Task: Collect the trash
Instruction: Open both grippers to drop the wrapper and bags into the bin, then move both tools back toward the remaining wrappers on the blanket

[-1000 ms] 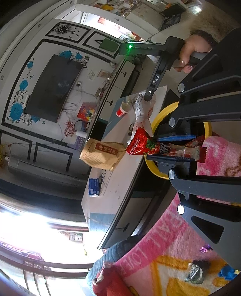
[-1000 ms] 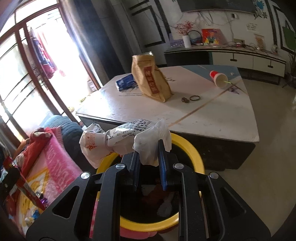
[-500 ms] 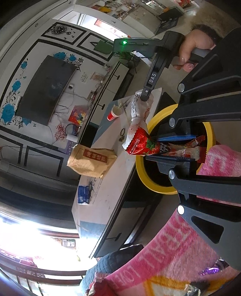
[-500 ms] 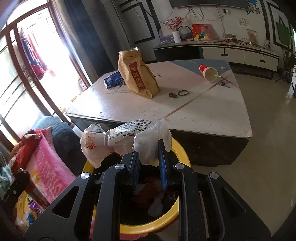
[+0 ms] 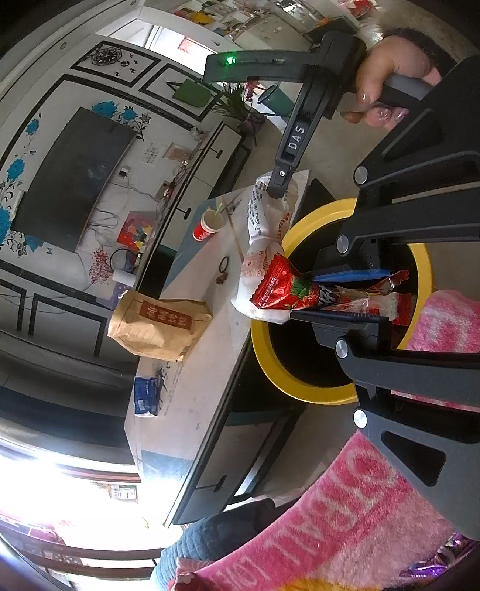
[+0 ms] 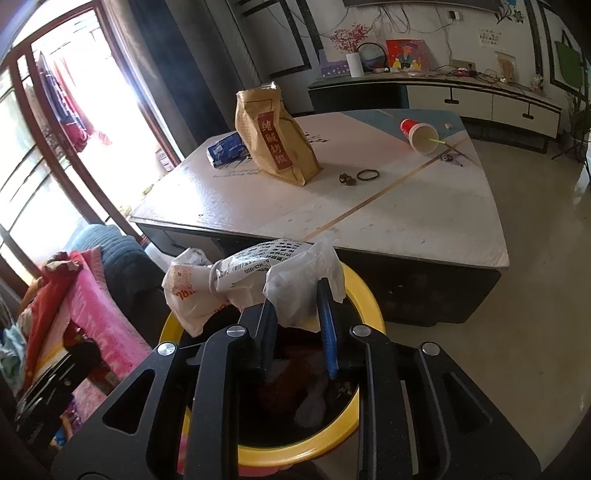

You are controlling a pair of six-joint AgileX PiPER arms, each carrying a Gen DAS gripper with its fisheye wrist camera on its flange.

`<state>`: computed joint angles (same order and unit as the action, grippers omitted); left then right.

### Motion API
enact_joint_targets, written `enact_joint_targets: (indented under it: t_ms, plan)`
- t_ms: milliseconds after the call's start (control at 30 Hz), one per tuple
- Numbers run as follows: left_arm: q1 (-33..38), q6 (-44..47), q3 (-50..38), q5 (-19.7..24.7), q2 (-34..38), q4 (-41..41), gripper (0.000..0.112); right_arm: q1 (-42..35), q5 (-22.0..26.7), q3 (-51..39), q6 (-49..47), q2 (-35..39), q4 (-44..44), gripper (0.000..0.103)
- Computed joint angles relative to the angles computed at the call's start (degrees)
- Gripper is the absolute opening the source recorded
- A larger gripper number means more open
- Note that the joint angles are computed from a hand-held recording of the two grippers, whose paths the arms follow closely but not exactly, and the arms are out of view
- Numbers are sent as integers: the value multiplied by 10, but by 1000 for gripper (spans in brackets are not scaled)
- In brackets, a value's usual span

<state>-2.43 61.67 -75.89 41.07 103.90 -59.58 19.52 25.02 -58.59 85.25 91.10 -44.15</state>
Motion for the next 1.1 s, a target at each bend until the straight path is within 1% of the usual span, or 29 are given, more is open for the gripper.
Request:
enact_joint_targets:
  t_ms: [33,100,167,233,300,333,367,433,533,933,967,1033,1100]
  plan:
    - [-2,-7,-9,1,8,4,14,-2,-4,0,-6,1,4,20]
    - [-5,-32,-17,3,13,20,26,-5,-10,3,-12,0,12,26]
    - [-2,-40,-15,3,12,20,64,-3,-9,0,-17,2,15,35]
    - [6,-37,-10,7,10,10,71,1,-4,0,-15,2,10,41]
    - [11,-40,-3,2,3,12,82,6,-1,-2,-11,1,6,43]
    - [14,-37,-1,2,-1,10,89,7,0,-1,-9,0,4,45]
    - [18,-32,3,4,-5,6,93,10,2,-2,-5,-2,-2,49]
    - [25,-18,16,-2,-21,0,96,18,7,-3,11,-7,-21,52]
    - [37,-4,33,-6,-41,-11,96,30,15,-7,21,-10,-37,54]
    - [101,25,74,0,-98,-34,96,87,36,-43,16,-3,-54,56]
    - [108,23,75,4,-102,-33,96,93,37,-47,16,-2,-57,58]
    - [119,24,75,12,-104,-36,96,102,41,-52,20,-1,-63,66]
    - [131,26,79,15,-111,-40,96,114,46,-57,26,-1,-75,66]
